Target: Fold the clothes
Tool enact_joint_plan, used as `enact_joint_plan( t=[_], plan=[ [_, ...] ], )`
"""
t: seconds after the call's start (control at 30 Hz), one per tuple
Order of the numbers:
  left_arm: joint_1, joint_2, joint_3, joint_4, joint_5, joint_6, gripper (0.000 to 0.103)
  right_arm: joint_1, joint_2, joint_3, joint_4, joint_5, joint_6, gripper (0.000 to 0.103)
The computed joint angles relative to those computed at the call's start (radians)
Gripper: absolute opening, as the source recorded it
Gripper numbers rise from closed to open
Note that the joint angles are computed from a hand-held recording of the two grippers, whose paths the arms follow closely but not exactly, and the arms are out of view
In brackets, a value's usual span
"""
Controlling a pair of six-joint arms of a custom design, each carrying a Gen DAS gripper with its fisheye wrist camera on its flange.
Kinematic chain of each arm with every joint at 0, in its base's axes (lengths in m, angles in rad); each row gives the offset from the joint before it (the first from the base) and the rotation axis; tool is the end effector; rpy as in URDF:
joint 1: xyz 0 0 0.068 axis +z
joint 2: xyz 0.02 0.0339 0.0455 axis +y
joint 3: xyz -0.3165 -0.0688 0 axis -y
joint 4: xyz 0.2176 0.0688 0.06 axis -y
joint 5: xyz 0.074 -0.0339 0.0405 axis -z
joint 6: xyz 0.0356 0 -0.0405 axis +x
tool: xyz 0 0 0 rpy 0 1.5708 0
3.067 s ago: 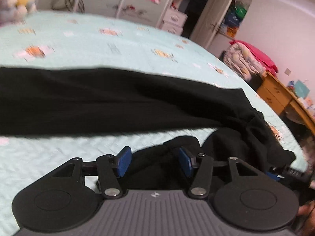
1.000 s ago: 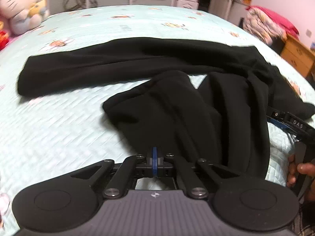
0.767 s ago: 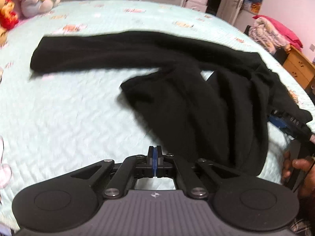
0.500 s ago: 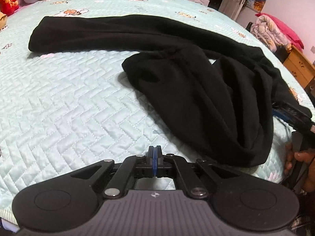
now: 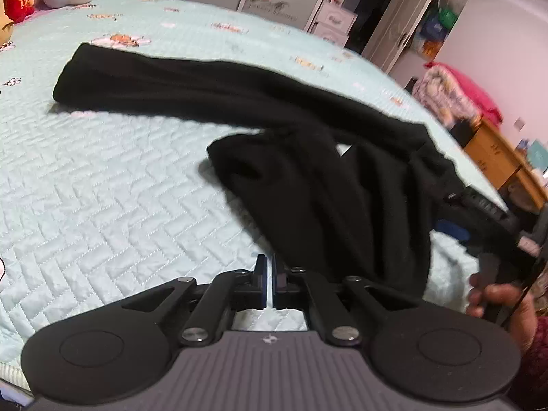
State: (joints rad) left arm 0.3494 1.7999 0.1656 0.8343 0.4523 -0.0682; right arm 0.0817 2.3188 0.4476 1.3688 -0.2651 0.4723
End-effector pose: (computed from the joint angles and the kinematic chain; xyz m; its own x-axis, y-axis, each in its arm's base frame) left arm 0.2043 0.0579 0.1247 -0.6710 -0.3097 -0.6737 -0.0677 0.9304 -0.3603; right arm 0.3213 0.0357 0.0677 -0.5673 0.3941 -0.7231 -0.0556 0.8577 0.5111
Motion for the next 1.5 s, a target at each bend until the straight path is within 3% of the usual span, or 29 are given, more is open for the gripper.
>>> enact_joint_plan(
  t=[0.1, 0.17, 0.23, 0.27, 0.37, 0.53, 0.7, 0.9, 1.0, 1.03, 1.07, 1.1, 1.33, 1.5],
  plan=[
    [0.022, -0.051, 0.002, 0.005, 0.024, -0.015, 0.011, 0.043, -0.001, -0.023, 0.037, -0.015, -0.057, 0.086],
    [0.016, -0.064, 0.041, -0.011, 0.024, -0.025, 0.036, 0.069, 0.018, -0.031, 0.055, -0.009, -0.09, 0.086],
    [-0.013, -0.049, 0.106, -0.02, 0.02, -0.047, 0.047, 0.07, 0.041, -0.004, 0.003, -0.033, -0.095, 0.086],
    [-0.029, -0.03, 0.139, -0.014, 0.017, -0.05, 0.049, 0.065, 0.058, 0.014, -0.029, -0.053, -0.088, 0.086],
    [-0.102, 0.055, 0.266, -0.022, -0.043, -0.036, 0.055, 0.063, 0.117, -0.003, 0.071, -0.065, -0.139, 0.086],
    [-0.199, 0.195, 0.509, -0.186, -0.129, 0.025, 0.056, 0.086, 0.101, 0.007, 0.006, -0.047, -0.273, 0.089],
    [-0.228, 0.283, 0.64, -0.276, -0.164, 0.028, 0.056, 0.06, 0.11, 0.013, 0.013, -0.105, -0.294, 0.089],
    [-0.217, 0.324, 0.75, -0.441, -0.084, 0.085, 0.056, 0.067, 0.122, -0.001, 0.053, -0.1, -0.293, 0.09],
    [-0.212, 0.309, 0.74, -0.471, -0.07, 0.133, 0.052, 0.062, 0.126, -0.006, 0.067, -0.112, -0.29, 0.09],
    [-0.211, 0.302, 0.734, -0.477, -0.066, 0.149, 0.044, 0.061, 0.128, -0.004, 0.071, -0.114, -0.288, 0.09],
    [-0.209, 0.295, 0.727, -0.483, -0.063, 0.165, 0.031, 0.058, 0.132, -0.007, 0.078, -0.118, -0.289, 0.091],
    [-0.208, 0.289, 0.721, -0.49, -0.06, 0.181, 0.028, 0.055, 0.136, -0.01, 0.086, -0.122, -0.29, 0.091],
    [-0.22, 0.269, 0.7, -0.475, -0.083, 0.229, 0.029, 0.058, 0.152, -0.017, 0.119, -0.119, -0.288, 0.091],
    [-0.228, 0.301, 0.759, -0.513, -0.081, 0.208, 0.042, 0.057, 0.155, -0.008, 0.116, -0.121, -0.287, 0.091]
  ],
)
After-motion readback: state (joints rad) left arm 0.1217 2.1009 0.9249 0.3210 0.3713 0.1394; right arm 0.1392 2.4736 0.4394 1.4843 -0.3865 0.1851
